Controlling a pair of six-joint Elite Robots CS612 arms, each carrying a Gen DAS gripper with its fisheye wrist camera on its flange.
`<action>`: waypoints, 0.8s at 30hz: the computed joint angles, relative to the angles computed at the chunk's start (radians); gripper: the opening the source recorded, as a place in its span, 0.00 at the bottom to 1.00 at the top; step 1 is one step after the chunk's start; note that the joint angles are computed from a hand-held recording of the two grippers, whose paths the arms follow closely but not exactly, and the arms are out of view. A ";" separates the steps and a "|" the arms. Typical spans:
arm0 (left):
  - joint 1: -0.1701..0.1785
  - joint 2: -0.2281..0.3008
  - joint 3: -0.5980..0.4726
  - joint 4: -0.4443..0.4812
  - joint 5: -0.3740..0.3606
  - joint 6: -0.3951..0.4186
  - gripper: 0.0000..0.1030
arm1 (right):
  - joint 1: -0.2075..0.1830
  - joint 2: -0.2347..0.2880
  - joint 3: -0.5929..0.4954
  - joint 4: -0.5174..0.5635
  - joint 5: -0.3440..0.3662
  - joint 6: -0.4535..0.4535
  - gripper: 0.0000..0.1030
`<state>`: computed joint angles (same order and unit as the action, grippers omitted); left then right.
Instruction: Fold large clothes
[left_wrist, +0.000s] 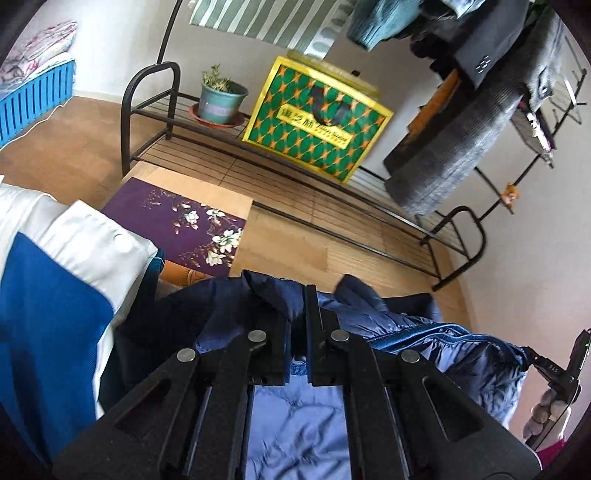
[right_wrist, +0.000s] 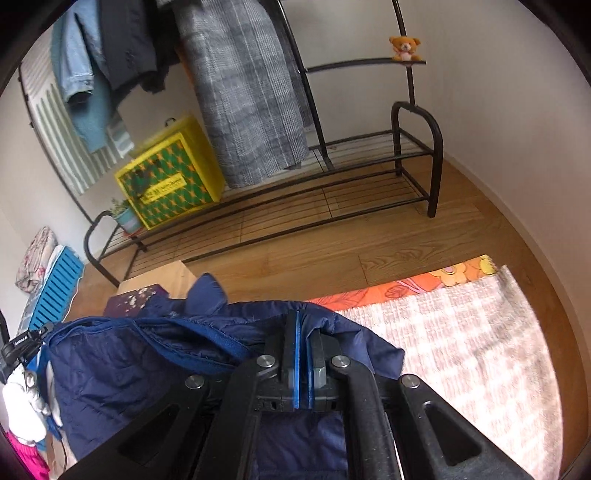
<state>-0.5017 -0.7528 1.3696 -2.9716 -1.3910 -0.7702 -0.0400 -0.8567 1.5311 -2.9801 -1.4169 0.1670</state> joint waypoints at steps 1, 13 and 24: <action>0.000 0.008 -0.010 0.007 0.003 0.004 0.03 | 0.001 0.013 -0.013 0.007 -0.005 0.003 0.00; -0.009 0.088 -0.104 0.099 0.096 0.076 0.03 | 0.009 0.117 -0.123 0.076 -0.062 0.004 0.00; -0.003 0.098 -0.137 0.158 0.066 0.038 0.39 | -0.004 0.126 -0.132 0.081 -0.019 0.042 0.32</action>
<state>-0.5045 -0.6551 1.2329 -2.8136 -1.3247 -0.7317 -0.0438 -0.7309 1.3991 -2.8988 -1.4354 0.2086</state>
